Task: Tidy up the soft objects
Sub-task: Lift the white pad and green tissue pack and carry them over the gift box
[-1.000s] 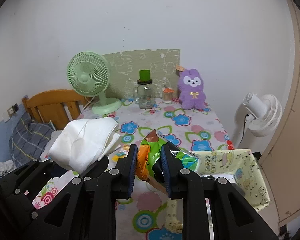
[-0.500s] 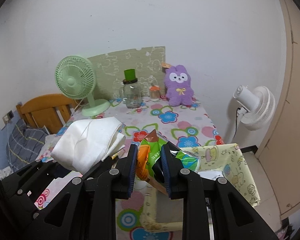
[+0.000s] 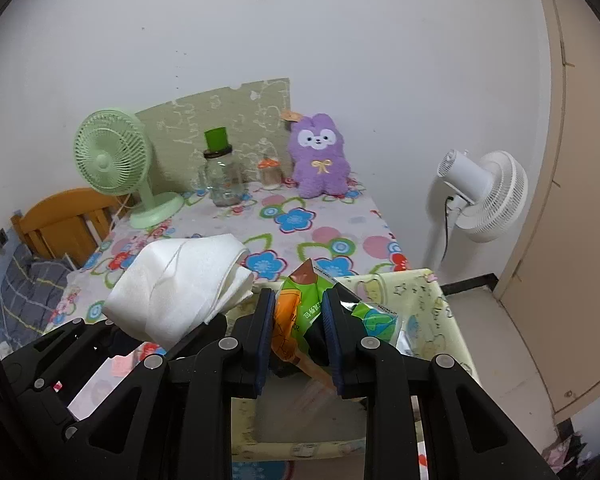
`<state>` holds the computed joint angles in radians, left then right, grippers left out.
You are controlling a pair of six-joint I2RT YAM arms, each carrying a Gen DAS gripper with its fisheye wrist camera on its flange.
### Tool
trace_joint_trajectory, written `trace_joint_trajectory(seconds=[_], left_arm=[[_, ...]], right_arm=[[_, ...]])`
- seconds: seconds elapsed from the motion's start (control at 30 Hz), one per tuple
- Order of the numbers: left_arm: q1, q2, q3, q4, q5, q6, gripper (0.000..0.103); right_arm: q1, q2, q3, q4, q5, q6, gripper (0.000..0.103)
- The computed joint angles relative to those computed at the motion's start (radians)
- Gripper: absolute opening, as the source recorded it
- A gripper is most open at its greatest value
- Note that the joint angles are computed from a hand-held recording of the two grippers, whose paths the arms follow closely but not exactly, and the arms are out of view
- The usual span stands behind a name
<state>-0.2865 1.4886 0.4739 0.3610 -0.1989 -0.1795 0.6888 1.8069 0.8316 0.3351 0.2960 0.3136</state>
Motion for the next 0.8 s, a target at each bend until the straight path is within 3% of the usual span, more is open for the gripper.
trace_joint_trajectory(seconds=[0.63, 0.8], left_arm=[[-0.060, 0.240, 0.157, -0.030, 0.016, -0.007, 0.038], [-0.074, 0.279, 0.194, -0.054, 0.014, -0.012, 0.053]], right_arm=[[-0.126, 0.102, 0.019, 0.018, -0.076, -0.031, 0.027], [-0.151, 0.127, 0.030, 0.017, -0.097, -0.029, 0.027]])
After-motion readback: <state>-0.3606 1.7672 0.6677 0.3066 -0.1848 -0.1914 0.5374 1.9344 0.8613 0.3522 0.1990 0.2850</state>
